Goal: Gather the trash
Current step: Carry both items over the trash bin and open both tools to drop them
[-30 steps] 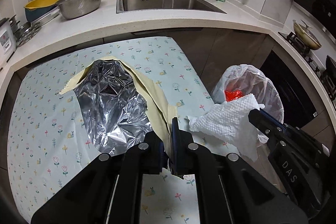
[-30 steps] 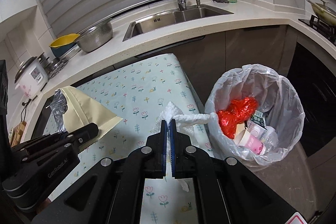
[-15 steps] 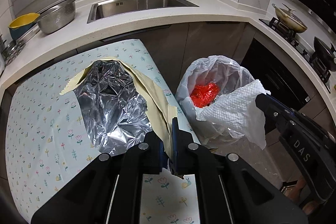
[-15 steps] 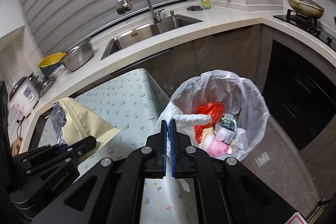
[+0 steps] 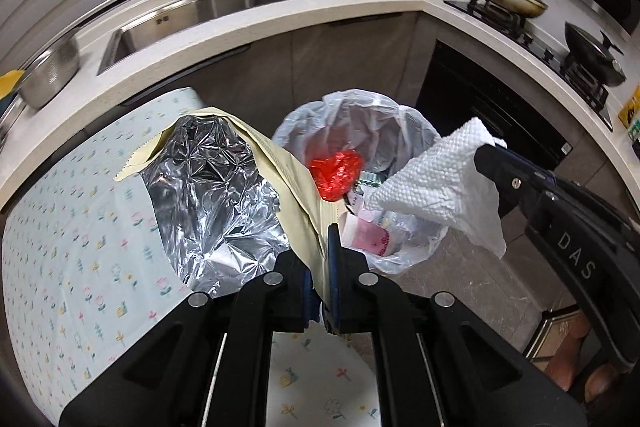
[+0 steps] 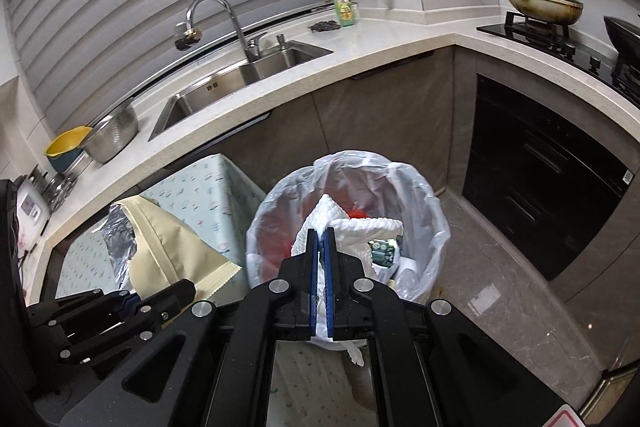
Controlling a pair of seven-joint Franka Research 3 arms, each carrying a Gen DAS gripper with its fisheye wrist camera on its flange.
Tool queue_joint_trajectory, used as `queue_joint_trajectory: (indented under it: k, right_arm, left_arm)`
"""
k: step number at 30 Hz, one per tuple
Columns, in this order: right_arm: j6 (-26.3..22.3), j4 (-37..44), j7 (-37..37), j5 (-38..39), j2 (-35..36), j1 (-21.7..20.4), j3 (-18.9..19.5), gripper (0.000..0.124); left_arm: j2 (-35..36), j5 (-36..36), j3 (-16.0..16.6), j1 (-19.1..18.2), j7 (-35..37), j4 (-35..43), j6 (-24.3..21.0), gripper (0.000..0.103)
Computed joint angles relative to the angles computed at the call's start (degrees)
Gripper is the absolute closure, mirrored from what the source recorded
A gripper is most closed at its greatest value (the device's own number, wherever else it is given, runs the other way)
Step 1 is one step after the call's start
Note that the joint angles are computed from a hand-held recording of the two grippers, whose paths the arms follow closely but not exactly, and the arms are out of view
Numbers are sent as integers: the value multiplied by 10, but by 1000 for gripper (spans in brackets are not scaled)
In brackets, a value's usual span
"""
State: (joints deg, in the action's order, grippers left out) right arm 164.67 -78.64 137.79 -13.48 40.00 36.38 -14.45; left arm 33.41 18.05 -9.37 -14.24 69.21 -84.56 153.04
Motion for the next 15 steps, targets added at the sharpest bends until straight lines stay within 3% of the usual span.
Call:
queue_joint_trajectory:
  k: [9,13,15]
  right_arm:
    - [-45,82,-29,24,50,-38,20,121]
    - [-69,132,-49,44,82,-61,42,120]
    - [-76,152,-49,49,95,-64,42,117]
  left_arm:
    - [110,-44,-35,0,132,164,-80,94]
    - [146,-44,-15,-18,153,219,-100,61]
    - [152,-44,-8,-21,151,228,-92,56]
